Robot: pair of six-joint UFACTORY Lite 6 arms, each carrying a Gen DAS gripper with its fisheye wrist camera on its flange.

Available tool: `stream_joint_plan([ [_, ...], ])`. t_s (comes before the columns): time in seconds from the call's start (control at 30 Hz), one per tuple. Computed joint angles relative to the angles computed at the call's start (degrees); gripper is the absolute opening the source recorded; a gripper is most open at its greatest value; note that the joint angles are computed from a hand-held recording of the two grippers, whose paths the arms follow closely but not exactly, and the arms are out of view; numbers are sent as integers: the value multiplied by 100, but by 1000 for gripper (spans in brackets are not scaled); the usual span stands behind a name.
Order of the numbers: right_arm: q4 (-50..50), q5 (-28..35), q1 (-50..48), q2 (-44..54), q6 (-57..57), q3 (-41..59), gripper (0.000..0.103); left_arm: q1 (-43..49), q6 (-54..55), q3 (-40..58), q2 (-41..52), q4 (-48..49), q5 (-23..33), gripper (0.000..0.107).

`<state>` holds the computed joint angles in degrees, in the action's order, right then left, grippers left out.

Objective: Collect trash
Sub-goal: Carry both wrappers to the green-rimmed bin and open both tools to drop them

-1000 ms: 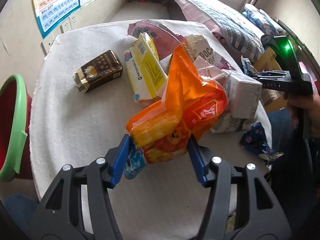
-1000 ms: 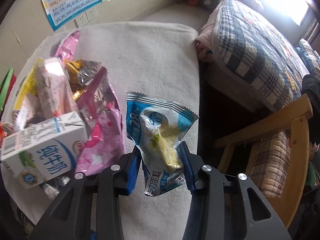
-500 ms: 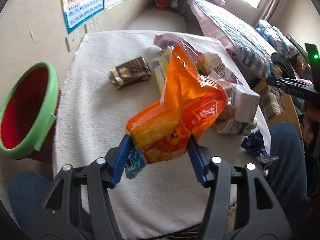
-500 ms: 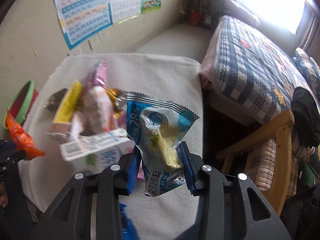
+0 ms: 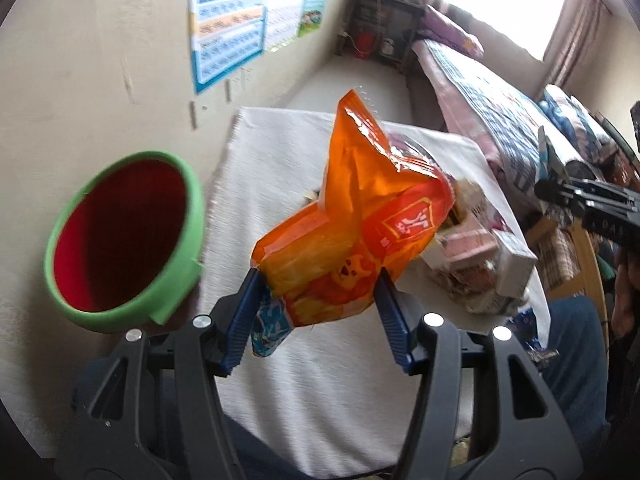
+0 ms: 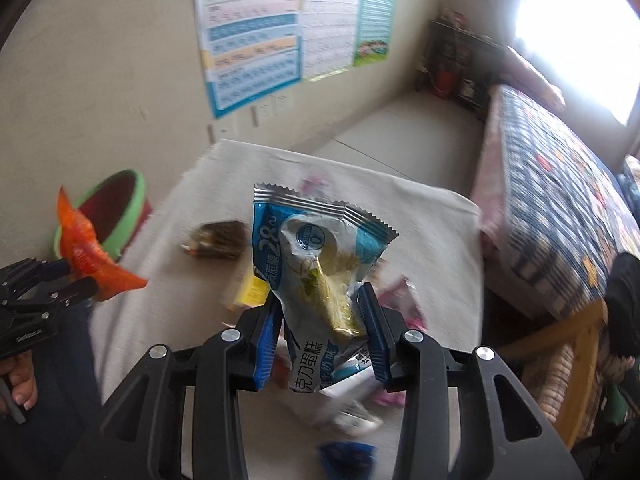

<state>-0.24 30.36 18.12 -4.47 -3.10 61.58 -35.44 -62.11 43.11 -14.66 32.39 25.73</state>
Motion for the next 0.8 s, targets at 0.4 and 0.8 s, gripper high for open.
stream_joint_plan([
  [0.4, -610, -3, 1844, 1593, 1300, 1714, 38, 2328, 2726, -549, -1191, -1724, -31, 55],
  [0.8, -51, 983, 2953, 4865, 945, 6187, 38, 5241, 7456, -421, -900, -5220, -168, 55],
])
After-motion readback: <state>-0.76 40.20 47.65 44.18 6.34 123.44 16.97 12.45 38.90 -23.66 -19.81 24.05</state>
